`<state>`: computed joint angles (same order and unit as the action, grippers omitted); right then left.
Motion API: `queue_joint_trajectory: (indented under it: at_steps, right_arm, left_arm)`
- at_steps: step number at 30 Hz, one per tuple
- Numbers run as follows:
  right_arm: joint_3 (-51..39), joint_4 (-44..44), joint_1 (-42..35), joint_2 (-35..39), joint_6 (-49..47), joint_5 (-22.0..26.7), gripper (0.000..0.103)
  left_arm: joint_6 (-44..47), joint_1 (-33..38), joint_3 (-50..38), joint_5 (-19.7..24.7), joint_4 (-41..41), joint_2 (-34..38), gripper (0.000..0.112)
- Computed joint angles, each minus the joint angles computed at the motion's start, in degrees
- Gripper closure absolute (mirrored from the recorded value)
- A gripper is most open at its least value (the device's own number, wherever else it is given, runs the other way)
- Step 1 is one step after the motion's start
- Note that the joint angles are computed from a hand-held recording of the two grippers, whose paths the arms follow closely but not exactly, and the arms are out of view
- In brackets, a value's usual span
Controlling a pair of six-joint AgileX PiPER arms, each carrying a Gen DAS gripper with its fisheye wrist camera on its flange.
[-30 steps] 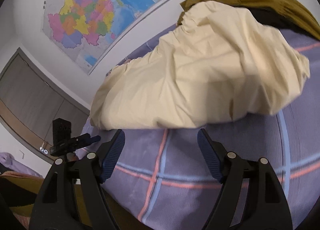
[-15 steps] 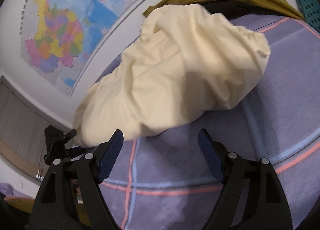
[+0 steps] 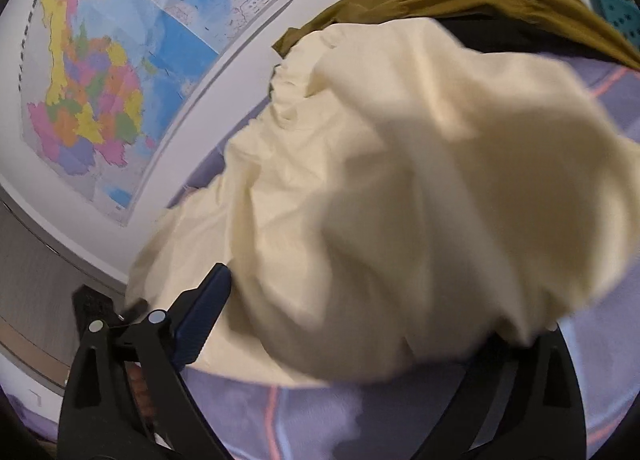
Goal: Fold large clothes
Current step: 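Fold the jacket over onto itself with both grippers, pressing it down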
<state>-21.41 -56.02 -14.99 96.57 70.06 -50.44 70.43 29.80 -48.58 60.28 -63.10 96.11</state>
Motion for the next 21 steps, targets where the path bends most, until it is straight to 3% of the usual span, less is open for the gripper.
queue_joint_trajectory:
  at_steps: [6, 9, 14, 17, 19, 21]
  right_arm:
    - [-4.45, 2.59, 1.59, 4.09, 0.40, -1.38, 0.016]
    - [-5.29, 2.79, 1.56, 4.51, 1.15, -1.37, 0.023]
    - [-5.87, 1.67, 1.30, 3.60, 2.32, 0.87, 0.036]
    - [-6.54, -0.10, 1.10, 3.17, 3.60, 1.80, 0.033]
    - [-7.30, -0.64, 1.75, 3.23, 2.88, 1.84, 0.021]
    - [-7.79, 1.19, 3.79, 2.65, 2.00, 4.23, 0.018]
  left_arm:
    - [-0.55, -4.88, -0.19, -6.77, -0.55, -0.92, 0.016]
    - [-0.74, -8.07, 0.60, -11.96, -0.30, -2.23, 0.016]
    - [-2.10, -9.80, 1.25, -16.23, 1.04, -3.23, 0.024]
    - [-4.05, -10.43, 0.54, -17.04, 2.70, -3.13, 0.024]
    - [-4.24, -10.77, 0.34, -17.81, 2.55, -2.92, 0.024]
    - [-4.59, -11.34, 0.10, -18.61, 2.80, -2.80, 0.024]
